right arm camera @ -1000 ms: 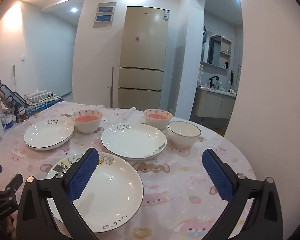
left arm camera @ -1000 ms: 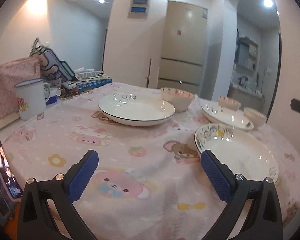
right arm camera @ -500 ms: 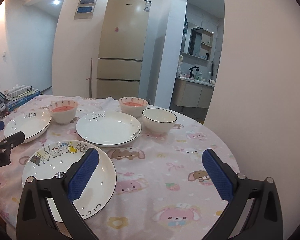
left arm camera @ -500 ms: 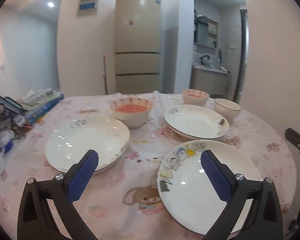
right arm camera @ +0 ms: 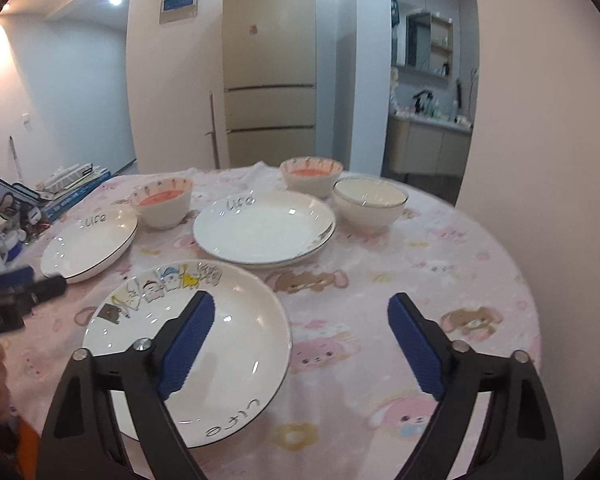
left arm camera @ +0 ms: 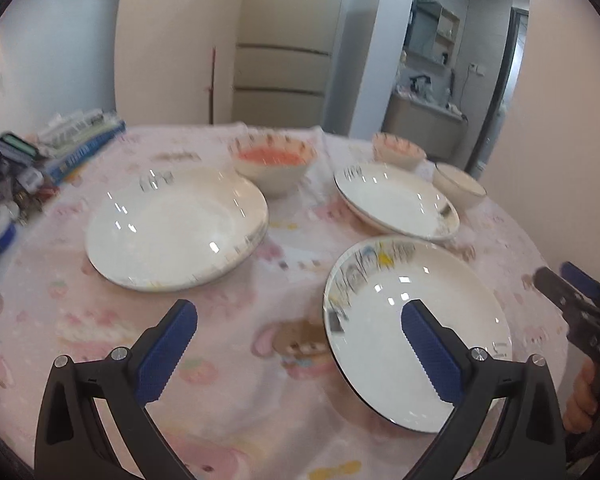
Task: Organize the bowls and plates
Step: 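Close the right gripper on the cartoon plate rim while the left gripper clamps it too, then lift and carry the cartoon plate with both grippers toward the plain white plate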
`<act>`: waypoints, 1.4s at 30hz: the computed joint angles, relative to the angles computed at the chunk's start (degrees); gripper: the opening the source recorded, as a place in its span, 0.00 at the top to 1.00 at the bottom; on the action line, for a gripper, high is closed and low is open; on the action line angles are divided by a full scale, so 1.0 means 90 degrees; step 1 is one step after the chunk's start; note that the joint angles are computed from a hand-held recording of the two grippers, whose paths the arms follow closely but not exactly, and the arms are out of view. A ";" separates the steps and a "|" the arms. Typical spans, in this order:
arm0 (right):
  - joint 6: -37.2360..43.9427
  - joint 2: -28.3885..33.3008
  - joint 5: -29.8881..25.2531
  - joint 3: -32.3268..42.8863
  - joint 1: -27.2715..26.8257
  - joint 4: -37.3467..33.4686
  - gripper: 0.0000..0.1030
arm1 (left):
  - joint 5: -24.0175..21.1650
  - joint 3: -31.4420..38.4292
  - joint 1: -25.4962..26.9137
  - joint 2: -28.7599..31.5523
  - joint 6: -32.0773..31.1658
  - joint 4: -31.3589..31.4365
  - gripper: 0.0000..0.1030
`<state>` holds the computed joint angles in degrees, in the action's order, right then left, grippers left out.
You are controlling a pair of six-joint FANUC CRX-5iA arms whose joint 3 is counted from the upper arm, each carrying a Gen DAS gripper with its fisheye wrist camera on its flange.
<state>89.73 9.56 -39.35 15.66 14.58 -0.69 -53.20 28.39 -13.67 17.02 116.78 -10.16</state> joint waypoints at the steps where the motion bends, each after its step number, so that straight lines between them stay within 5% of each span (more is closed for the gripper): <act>1: 0.0073 0.0077 -0.0185 0.0133 -0.0034 -0.0159 0.25 | 0.0120 -0.0133 0.0037 -0.0010 -0.0072 0.0189 0.03; 9: 0.0596 0.0742 -0.1635 0.1227 -0.0452 -0.1506 0.63 | 0.0201 -0.0244 0.0272 0.0394 -0.0558 0.1422 0.54; 17: 0.0573 0.1211 -0.2427 0.1844 -0.0719 -0.2209 0.78 | 0.0403 -0.0361 0.0422 0.0555 -0.0817 0.2141 0.76; 30: 0.0576 0.1850 -0.3479 0.2721 -0.1224 -0.3494 0.89 | 0.0622 -0.0596 0.0525 0.0621 -0.0858 0.2637 0.86; 42: 0.0403 0.1740 -0.3518 0.2669 -0.1197 -0.3343 0.89 | 0.0299 -0.0345 0.0362 0.0542 -0.0542 0.2084 0.86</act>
<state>93.36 25.23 -71.01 39.68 3.81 -30.78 -50.51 25.29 -10.41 21.90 111.90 8.59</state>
